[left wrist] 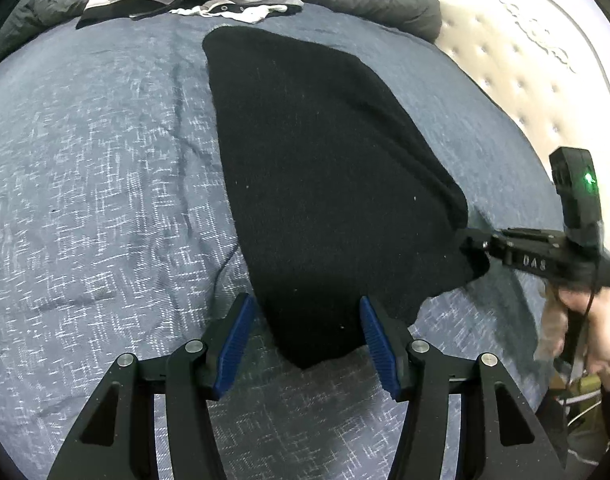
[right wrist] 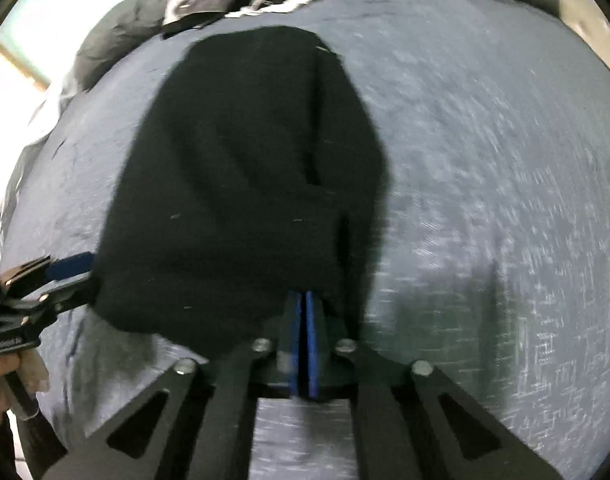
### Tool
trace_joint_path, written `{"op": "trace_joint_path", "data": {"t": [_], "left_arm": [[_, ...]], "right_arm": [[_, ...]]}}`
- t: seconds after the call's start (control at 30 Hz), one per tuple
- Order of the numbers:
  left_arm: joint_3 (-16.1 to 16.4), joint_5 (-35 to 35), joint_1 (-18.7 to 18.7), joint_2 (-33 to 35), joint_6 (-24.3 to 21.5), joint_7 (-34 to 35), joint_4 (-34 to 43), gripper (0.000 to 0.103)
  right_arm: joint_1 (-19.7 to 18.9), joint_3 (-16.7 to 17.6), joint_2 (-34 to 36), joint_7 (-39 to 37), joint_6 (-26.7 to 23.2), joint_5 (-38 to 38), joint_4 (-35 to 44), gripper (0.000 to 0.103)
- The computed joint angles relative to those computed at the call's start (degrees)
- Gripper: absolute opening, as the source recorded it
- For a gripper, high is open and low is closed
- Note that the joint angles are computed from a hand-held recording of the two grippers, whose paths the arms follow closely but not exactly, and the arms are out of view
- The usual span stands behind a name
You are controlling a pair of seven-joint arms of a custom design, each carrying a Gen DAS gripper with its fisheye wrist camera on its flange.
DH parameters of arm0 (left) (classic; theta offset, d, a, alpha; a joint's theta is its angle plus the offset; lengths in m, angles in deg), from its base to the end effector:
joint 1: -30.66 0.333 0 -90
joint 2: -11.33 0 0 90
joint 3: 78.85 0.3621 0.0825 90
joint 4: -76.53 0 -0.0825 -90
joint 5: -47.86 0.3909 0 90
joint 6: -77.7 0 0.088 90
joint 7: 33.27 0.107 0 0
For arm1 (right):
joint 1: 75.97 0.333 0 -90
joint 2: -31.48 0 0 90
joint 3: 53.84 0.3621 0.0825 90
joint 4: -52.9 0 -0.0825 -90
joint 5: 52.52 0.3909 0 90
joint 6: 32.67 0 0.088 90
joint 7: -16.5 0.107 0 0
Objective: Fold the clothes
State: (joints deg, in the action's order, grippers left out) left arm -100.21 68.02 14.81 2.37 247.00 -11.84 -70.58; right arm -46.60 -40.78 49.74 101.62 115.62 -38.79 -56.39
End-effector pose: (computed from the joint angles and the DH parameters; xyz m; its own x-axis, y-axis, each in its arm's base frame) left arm 0.3636 -0.3082 0.4122 0.1239 -0.9409 0.3152 -0.8683 -0.2566 -0.4246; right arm 0.5072 0.4398 0.4135 0.5992 -0.7672 -0.2289 -0.7865 -0.5105 -0.3475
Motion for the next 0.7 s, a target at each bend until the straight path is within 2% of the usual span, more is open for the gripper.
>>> {"op": "trace_joint_path", "data": {"t": [0.13,0.3,0.43,0.53,0.6,0.7], "left_arm": [[-0.02,0.72,-0.10,1.10,-0.32,-0.54,0.40,0.061],[0.70,-0.24,-0.99,0.93,-0.41,0.85,0.03,0.062],[0.24,0.41,-0.65,0.43,-1.80,-0.12,0.36,0.062],[0.46,0.07,-0.67,0.32,-0.73,-0.50,-0.28,0.062],[0.14,0.43,-0.36,0.21,-0.47,-1.26,-0.53,0.062],[-0.34,1.26,0.03,0.01,-0.59,-2.23,-0.66,0.062]], "right_arm": [[0.80,-0.86,0.90,0.23,-1.23,-3.07,1.48,0.000],[0.11,-0.56,1.29,-0.89,-2.40,-2.70,2.25,0.000],[-1.43,1.10,-0.68,-3.54,0.13,2.08,1.41,0.000],[-2.71,2.59,-1.17,-7.85,3.25,7.39,2.62,0.000],[-2.69,2.35,0.67,-7.60,2.07,8.87,5.87,0.001],[-1.60,0.85,4.32,-3.25,-0.29,7.85,11.37,0.003]]}}
